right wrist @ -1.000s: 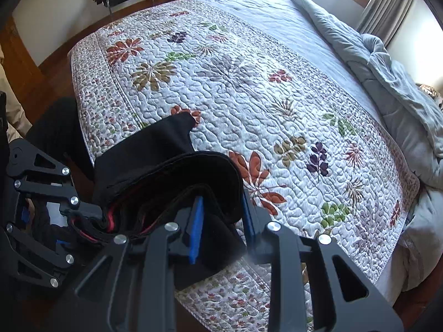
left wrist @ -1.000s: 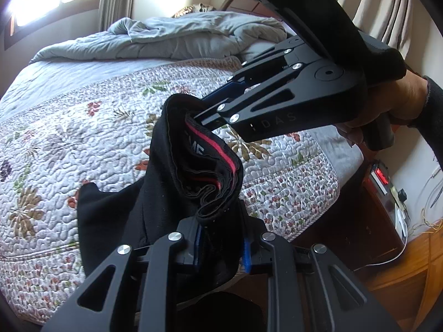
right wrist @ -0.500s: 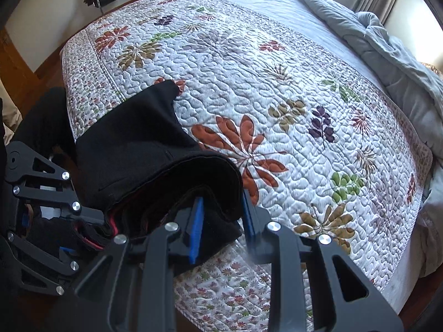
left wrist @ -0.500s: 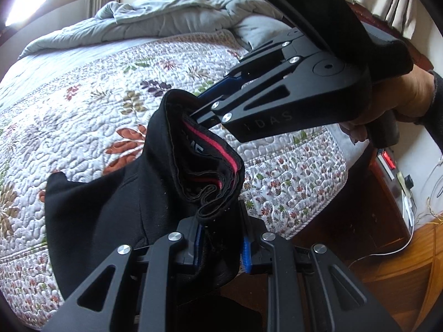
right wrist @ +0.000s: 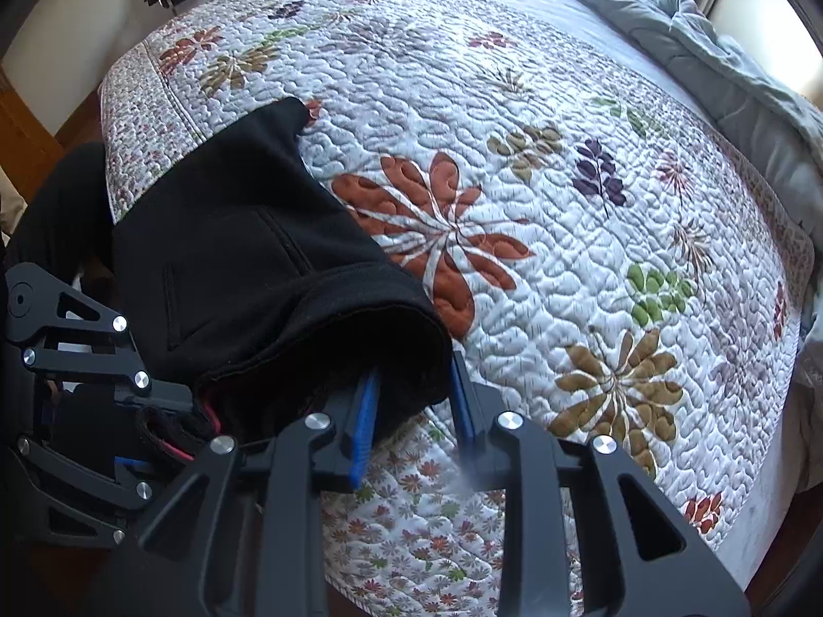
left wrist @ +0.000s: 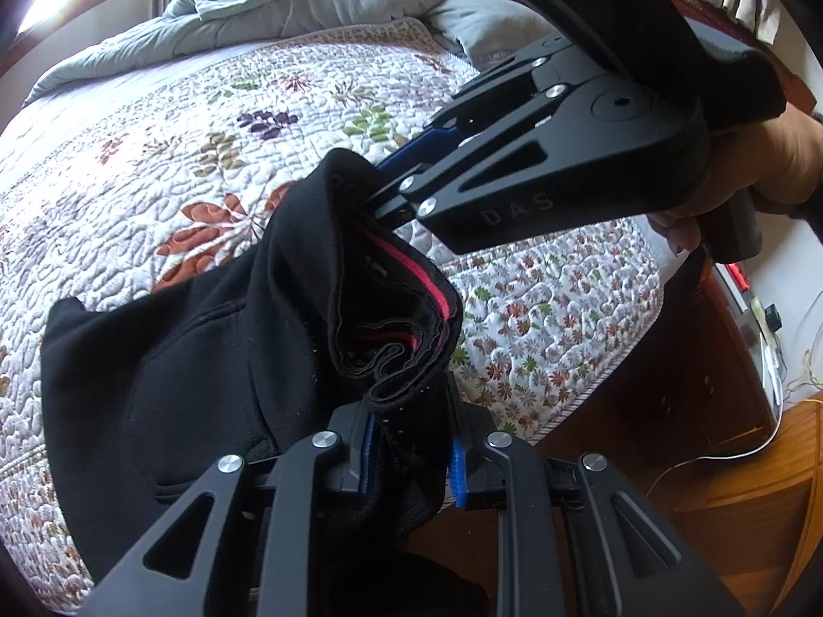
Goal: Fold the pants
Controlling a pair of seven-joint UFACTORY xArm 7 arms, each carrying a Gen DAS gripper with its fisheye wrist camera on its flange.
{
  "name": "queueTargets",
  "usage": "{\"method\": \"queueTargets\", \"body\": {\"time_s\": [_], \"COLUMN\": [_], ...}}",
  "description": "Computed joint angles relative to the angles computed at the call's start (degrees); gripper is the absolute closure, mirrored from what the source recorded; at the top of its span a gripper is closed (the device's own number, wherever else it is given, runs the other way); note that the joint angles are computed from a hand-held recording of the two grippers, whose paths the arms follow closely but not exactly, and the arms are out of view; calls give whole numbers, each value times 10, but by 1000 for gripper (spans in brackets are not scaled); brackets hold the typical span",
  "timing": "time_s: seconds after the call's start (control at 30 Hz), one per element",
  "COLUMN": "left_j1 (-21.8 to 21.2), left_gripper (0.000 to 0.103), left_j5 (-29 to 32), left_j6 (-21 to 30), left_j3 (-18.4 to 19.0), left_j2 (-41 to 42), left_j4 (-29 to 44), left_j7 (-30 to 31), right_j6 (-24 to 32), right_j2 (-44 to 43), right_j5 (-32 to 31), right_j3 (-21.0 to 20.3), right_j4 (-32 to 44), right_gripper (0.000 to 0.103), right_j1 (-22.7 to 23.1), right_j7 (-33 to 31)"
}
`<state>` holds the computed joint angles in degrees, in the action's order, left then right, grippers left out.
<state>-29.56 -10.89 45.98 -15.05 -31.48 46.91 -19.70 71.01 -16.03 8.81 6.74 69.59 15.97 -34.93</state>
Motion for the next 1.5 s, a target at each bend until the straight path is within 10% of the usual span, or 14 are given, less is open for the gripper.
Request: {"method": "queueTargets", "body": {"time_s": [0.27, 0.5, 0.8, 0.97, 1.1, 1.2, 1.5], "left_j1": [-8, -48, 26, 66, 64, 90, 134], "left_gripper": [76, 43, 30, 30, 32, 34, 46], "left_j5": [-6, -109, -132, -154, -224, -242, -316], "left_j6": [-14, -23, 1, -25, -25, -9, 5], "left_j3": [3, 64, 142, 209, 278, 288, 277], "left_j2": [7, -63, -203, -186, -149, -115, -78], "left_j4": [-12, -62, -128, -142, -145, -148, -161], "left_j7": [3, 68, 105, 160, 224, 245, 324], "right_j6": [-16, -30, -68, -105, -147, -164, -223], "right_j2": [-21, -58, -136, -140, -127, -116, -125], "right_j5": [-9, -7, 216, 329, 384, 383, 404], "right_j3": [-1, -6, -104, -107, -96, -89, -82], "right_j4": [-38, -78, -167, -223, -253, -271, -317], "right_gripper": [72, 64, 24, 20, 23, 49, 49], "right_j1": [-10, -26, -53, -32, -16, -14, -3], "right_j7": [40, 124, 263, 279, 284, 292, 312]}}
